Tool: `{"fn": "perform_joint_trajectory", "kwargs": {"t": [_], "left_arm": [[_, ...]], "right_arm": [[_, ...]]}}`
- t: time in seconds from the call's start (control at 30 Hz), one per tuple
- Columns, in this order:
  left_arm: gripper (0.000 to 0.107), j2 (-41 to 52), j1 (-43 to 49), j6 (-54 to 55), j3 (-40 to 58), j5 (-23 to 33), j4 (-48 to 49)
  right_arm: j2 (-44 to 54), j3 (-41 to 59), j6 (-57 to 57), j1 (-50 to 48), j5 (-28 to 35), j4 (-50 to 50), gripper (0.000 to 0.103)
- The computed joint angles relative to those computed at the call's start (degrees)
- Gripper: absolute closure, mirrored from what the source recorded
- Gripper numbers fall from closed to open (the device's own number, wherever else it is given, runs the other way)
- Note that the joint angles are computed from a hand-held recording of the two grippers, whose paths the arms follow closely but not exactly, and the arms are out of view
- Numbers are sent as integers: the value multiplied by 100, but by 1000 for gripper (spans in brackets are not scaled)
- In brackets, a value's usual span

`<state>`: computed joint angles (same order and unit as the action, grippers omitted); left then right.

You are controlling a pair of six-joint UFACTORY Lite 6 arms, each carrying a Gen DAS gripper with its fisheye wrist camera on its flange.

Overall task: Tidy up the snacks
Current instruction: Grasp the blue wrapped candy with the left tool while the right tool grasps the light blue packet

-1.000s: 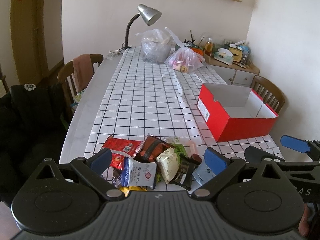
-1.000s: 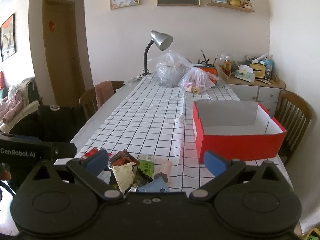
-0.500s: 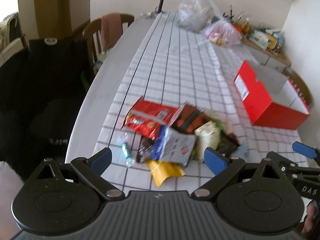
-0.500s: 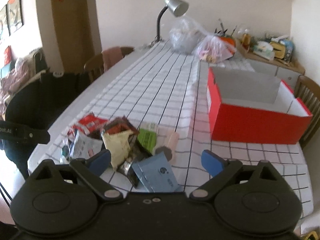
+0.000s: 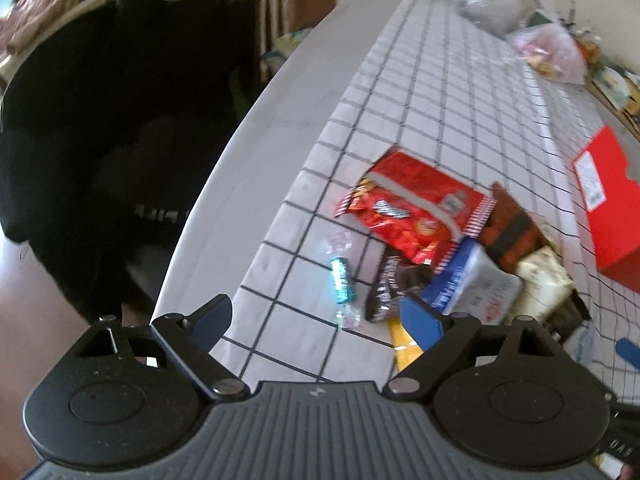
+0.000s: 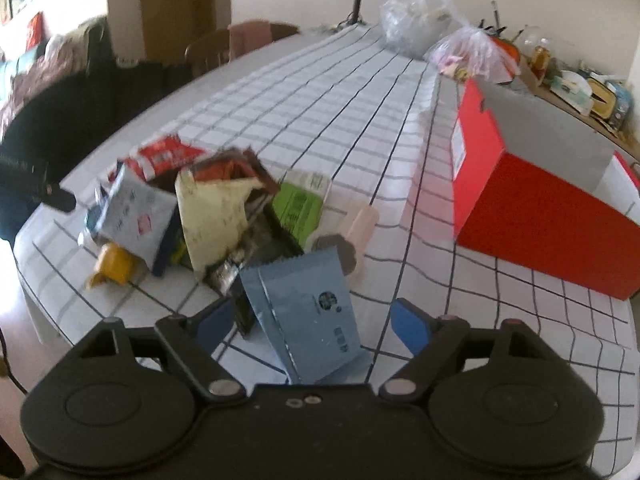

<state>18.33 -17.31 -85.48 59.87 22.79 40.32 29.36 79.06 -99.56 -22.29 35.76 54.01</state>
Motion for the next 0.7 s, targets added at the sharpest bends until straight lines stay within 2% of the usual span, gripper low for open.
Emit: {"fn": "perform_joint_trajectory", "kwargs": {"t": [0.13, 0.2, 0.3, 0.47, 0.57, 0.7], "left_arm": [[30, 230, 413, 664, 146, -202, -752], [42, 331, 674, 1259, 211, -320, -1483], [46, 545, 944, 2373, 352, -452, -2682], [48, 765, 807, 2591, 652, -359, -2693], [52, 824, 751, 2684, 784, -279, -2727], [61, 1005, 735, 2783, 995, -265, -2717]], "right_arm": [[113, 73, 28, 28, -46, -89, 24], [141, 114, 44, 19, -36, -111, 25], [161, 130, 56, 23, -64, -153, 26], [233, 166, 88, 37, -106, -262, 29], [227, 140, 66, 37, -117, -284, 31], [217, 58, -46, 74, -239, -289, 38]]}}
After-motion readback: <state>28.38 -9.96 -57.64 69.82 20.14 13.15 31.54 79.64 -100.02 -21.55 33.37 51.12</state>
